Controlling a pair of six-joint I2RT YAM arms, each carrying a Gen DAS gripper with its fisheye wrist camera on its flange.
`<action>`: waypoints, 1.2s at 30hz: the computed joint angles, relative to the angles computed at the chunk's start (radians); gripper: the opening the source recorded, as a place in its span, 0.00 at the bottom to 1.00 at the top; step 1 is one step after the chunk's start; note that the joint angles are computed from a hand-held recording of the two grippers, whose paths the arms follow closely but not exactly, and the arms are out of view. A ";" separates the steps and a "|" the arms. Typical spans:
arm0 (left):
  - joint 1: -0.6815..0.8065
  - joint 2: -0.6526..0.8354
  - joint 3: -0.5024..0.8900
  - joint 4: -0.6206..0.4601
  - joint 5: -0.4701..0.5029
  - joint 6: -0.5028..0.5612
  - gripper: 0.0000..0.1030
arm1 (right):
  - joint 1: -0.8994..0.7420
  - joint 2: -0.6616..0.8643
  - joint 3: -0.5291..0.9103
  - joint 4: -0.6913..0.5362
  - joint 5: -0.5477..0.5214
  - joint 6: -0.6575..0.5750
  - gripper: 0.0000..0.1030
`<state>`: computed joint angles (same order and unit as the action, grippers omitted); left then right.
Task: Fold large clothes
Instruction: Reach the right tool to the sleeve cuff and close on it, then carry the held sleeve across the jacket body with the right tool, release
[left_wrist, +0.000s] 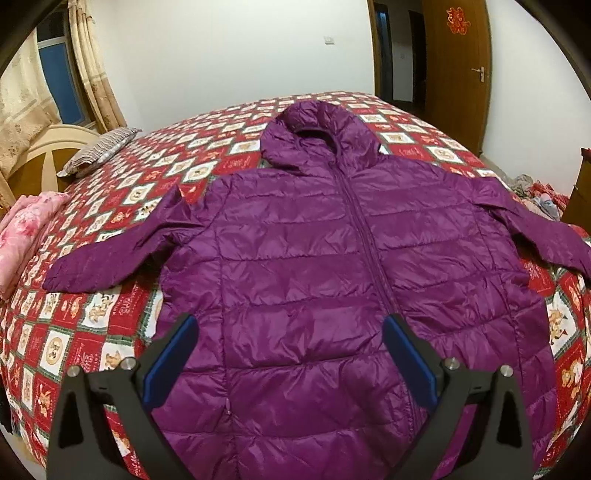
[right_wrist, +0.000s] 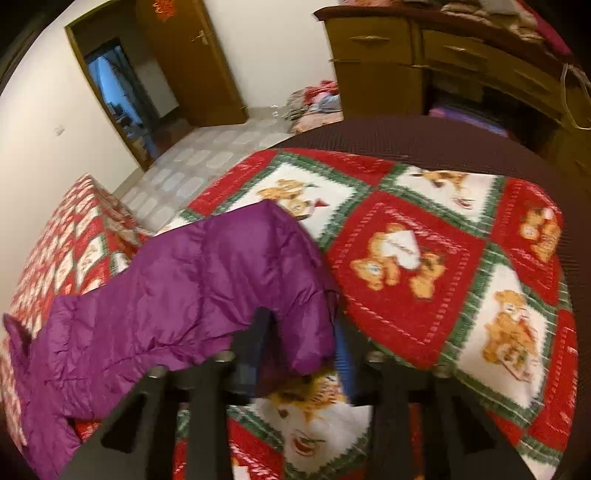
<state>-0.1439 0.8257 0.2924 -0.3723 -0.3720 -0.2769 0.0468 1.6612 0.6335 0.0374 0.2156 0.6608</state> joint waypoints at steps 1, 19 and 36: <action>-0.001 0.008 0.002 0.005 0.000 0.001 0.99 | 0.003 -0.012 -0.002 0.000 0.001 -0.007 0.20; 0.547 -0.348 -0.019 -0.181 0.370 0.279 0.99 | 0.731 -0.077 0.533 -0.319 0.314 -0.097 0.11; 1.219 -0.134 -0.014 -0.006 0.744 0.658 0.99 | 1.028 0.926 1.669 -0.529 0.062 -0.101 0.11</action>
